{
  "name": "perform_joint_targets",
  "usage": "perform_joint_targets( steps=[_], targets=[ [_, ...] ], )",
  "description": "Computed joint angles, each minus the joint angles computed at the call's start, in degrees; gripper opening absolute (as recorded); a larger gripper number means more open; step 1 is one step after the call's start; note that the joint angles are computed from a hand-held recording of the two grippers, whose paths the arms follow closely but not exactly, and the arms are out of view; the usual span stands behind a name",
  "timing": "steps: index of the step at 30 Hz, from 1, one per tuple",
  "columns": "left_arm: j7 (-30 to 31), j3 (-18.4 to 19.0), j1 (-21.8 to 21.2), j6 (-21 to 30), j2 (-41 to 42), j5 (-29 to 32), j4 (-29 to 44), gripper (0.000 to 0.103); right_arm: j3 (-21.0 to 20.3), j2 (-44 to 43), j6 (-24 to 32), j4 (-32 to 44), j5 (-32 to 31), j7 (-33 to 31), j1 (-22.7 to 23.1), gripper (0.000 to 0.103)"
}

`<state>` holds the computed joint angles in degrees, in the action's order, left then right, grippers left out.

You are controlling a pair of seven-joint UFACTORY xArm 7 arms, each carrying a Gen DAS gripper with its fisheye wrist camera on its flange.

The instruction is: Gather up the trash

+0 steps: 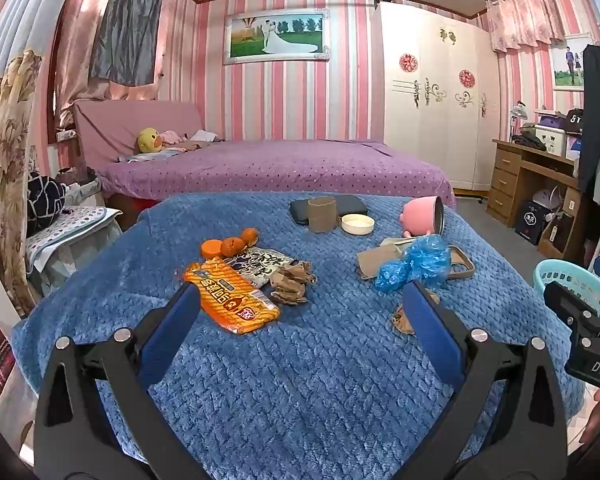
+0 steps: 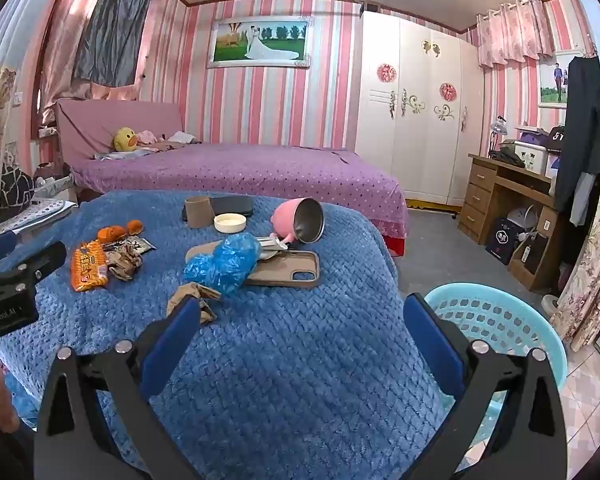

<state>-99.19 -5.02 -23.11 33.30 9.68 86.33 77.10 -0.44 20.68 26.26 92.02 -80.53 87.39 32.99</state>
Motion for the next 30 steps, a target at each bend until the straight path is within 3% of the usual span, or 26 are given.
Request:
perform_joint_targets(
  steps=[30],
  targets=[
    [0.2,-0.2,0.2,1.1,-0.4,0.7,-0.5,0.098,0.8,-0.9,0.6,-1.3,-1.3,1.2,-0.6,0.099]
  ],
)
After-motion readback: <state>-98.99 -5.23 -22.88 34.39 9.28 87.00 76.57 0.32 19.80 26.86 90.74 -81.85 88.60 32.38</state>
